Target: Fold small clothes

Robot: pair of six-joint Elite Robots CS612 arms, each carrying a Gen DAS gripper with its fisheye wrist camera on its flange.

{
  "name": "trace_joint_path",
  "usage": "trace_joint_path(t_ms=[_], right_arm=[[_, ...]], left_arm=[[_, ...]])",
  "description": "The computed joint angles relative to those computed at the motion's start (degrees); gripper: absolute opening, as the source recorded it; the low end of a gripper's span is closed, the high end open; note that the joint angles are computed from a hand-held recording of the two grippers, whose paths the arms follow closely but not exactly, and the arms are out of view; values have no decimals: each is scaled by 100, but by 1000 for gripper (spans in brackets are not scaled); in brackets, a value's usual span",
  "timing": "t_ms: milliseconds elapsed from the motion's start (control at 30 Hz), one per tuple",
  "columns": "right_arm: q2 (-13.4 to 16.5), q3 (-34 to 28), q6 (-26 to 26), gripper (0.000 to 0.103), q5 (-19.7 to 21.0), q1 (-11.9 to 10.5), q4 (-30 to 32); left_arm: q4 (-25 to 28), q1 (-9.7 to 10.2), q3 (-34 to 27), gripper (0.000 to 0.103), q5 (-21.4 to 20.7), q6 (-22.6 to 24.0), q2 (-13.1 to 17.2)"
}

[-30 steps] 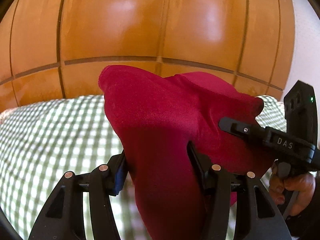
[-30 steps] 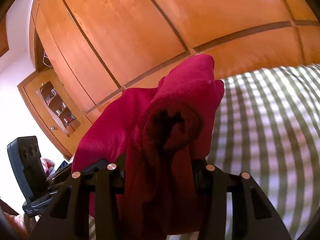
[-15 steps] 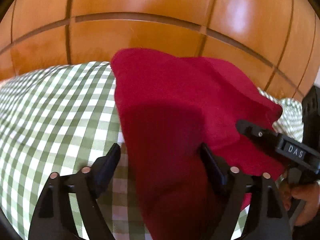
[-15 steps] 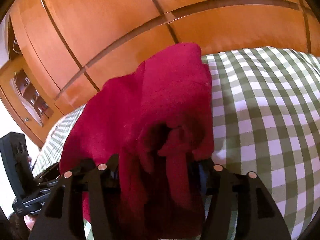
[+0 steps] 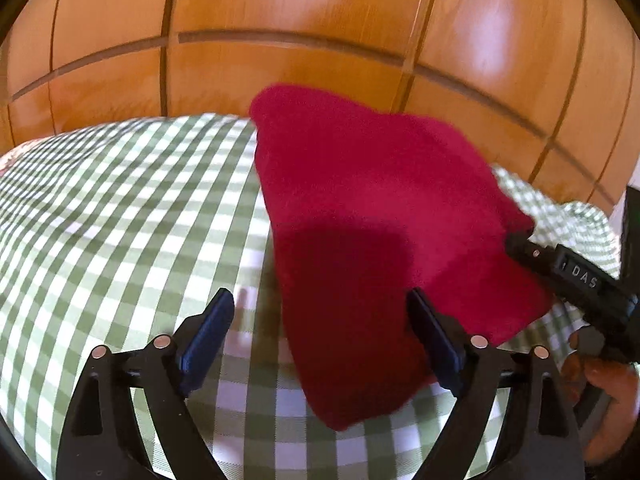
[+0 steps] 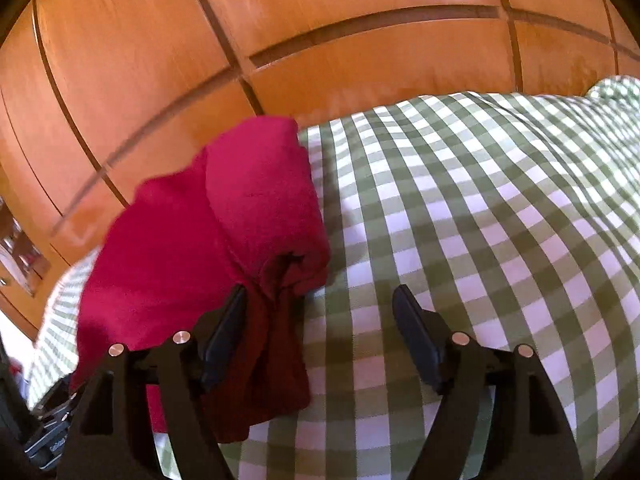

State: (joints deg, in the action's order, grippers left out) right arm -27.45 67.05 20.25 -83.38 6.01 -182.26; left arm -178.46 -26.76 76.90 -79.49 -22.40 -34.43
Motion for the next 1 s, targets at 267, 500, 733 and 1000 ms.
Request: trace_joint_path(t_ms=[267,500,733,1000], right_arm=[[-63,264,-362,87,-663,163,-916],[-210,730,-780,97,-967,278,-1869],[-290,1005,-1171,101,-1257,406,-2417],[-380,1303,-880,101,-1412,414,-2785]], left_arm=[[-317,-198,290,90,905,112,-123],[-958,-381,736,94,1765,9,-310],[-1516,-537,1032,99,2303,218,-428],[-1709,-670,1255,99,3011,95,-497]])
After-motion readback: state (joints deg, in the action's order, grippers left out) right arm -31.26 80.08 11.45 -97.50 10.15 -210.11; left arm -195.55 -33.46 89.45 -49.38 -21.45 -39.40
